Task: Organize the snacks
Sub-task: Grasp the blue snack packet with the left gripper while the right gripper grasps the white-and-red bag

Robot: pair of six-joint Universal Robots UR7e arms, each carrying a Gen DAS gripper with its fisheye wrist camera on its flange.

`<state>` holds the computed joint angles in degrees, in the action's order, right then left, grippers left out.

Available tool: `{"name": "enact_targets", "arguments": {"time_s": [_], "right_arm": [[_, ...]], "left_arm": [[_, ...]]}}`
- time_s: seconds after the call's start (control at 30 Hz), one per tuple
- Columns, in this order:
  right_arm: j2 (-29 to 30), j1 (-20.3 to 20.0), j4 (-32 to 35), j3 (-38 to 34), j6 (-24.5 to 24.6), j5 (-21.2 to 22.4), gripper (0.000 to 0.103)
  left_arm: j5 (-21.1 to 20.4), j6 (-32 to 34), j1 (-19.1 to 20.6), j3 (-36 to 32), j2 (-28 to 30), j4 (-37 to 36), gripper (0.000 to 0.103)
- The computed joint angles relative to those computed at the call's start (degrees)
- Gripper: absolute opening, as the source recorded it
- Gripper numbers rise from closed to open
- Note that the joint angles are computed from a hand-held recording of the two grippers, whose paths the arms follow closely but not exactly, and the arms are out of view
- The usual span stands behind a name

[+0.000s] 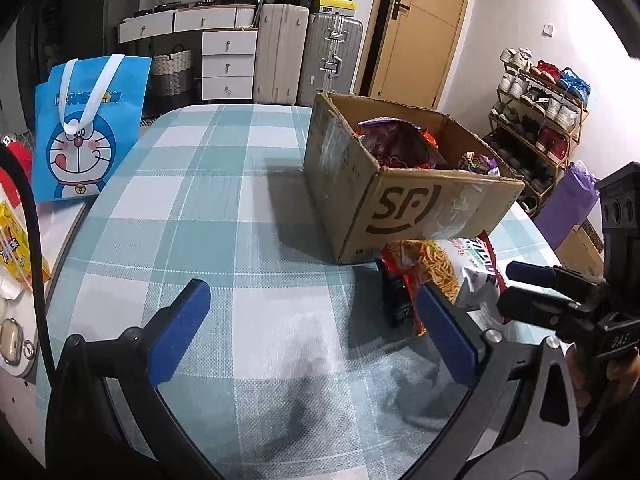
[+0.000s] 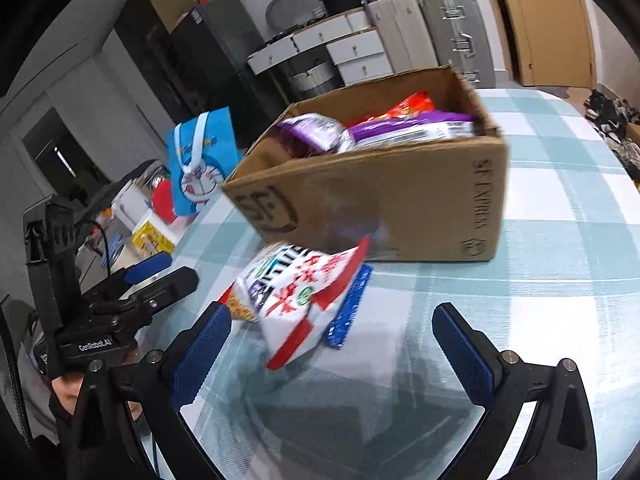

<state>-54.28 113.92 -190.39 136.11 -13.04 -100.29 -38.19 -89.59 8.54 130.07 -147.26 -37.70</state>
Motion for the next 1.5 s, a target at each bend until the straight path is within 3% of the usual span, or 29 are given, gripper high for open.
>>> {"name": "enact_targets", "arguments": {"time_s": [0.5,0.67,0.73,0.87,0.93,1.23,1.37,1.5], "right_arm": [[6.4,3.7,1.8,-5.5,2.0,-0.3,0.101],[7.7,3.8,2.2,-6.6,3.1,-0.5,0.09],[7.7,3.6,2.6,-6.8,3.5,-1.2,0.08],[7.1,2.6,2.1,-6.1,3.5,1.0,0.072],[6.3,1.9,1.2,-5.0,2.9,2.1,0.062],[4.1,0.8,-1.8,-2.0,0.8,5.4,0.055],[1.8,0.8,-4.0,-0.1,-0.5,5.4,0.055],[-0.8,0.7,-7.7,2.6,-1.7,2.9,0.055]], "left_arm": [[-1.5,-7.2,-2.4,-2.4,-1.9,7.8,0.103],[-2.2,-8.1,-3.6,-2.8,-2.4,9.1,0.103],[-2.5,-8.5,-4.2,-3.0,-2.4,9.6,0.103],[-2.4,-7.7,-3.8,-2.7,-2.3,8.7,0.103],[-2.4,-7.5,-3.7,-2.6,-2.3,8.4,0.103],[-1.8,-4.7,-2.2,-1.6,-2.2,5.1,0.103],[-2.2,-4.8,-2.9,-1.4,-2.3,5.1,0.103],[-1.7,-1.5,-1.2,-0.3,-2.0,1.4,0.103]]}}
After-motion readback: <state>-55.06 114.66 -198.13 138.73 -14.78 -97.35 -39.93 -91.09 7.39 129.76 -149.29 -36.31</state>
